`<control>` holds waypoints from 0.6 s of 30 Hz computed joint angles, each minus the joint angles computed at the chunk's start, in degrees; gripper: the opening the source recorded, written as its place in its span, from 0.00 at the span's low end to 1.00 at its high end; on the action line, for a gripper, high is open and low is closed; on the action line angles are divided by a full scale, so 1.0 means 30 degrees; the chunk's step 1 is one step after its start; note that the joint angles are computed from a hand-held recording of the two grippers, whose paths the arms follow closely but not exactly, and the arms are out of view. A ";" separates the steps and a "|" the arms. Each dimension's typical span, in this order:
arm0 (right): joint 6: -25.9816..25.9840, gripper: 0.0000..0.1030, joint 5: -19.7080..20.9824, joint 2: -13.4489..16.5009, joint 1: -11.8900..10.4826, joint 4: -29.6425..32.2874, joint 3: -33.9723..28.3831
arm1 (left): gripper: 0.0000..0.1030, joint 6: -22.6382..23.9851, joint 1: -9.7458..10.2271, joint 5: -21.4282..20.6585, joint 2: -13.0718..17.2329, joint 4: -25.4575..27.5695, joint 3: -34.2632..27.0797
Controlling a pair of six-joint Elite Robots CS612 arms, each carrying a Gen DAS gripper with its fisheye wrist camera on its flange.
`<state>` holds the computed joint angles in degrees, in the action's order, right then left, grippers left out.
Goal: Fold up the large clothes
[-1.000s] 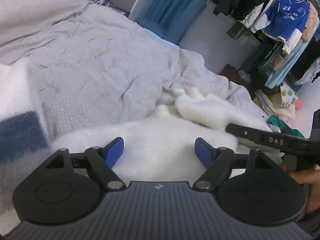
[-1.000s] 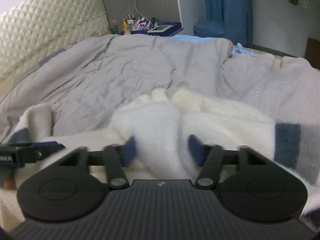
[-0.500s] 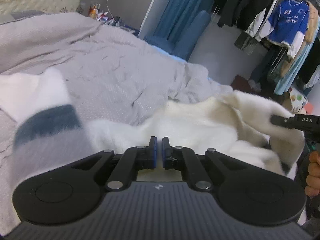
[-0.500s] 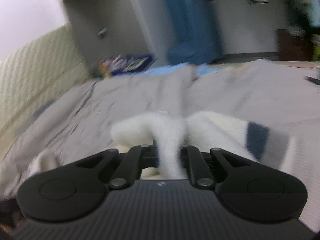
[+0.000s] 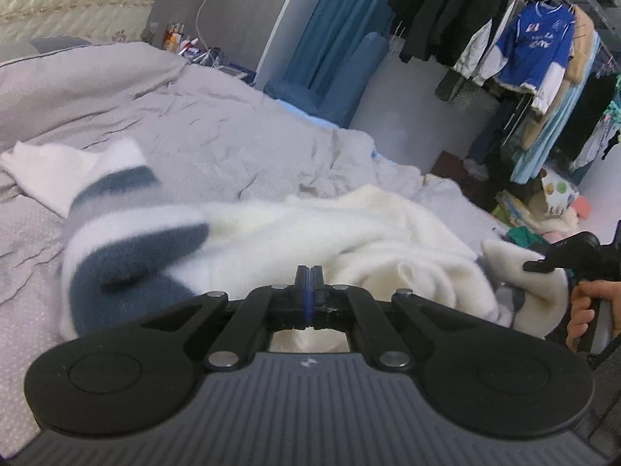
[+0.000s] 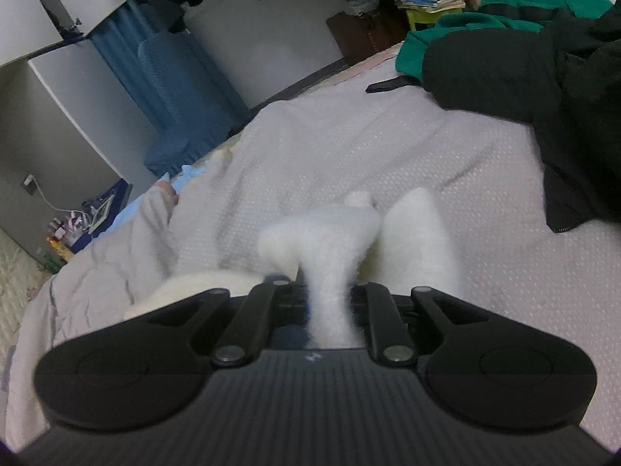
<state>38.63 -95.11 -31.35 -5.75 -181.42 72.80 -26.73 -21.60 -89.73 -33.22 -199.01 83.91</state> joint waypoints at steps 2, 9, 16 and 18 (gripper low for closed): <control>-0.0187 0.32 0.0107 -0.0042 0.0002 -0.0154 0.0014 | 0.00 0.0036 0.0034 -0.0122 0.0043 -0.0356 -0.0074; -0.2759 0.66 0.0121 0.0025 0.0153 -0.2647 -0.0313 | 0.05 0.0261 0.0402 -0.1513 0.0301 0.0731 -0.1726; -0.9171 0.64 0.8930 0.1935 -0.0269 0.3120 -0.5262 | 0.52 0.0760 0.1136 -0.3322 0.1953 0.6194 -0.6956; -1.0576 0.64 1.0391 0.2928 -0.0228 0.5739 -0.7406 | 0.53 0.0697 0.1465 -0.4420 0.2993 0.8663 -0.9346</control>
<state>6.91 -63.94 -22.57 -6.44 -164.20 50.58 -24.64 -17.21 -102.99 -24.24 -173.02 55.87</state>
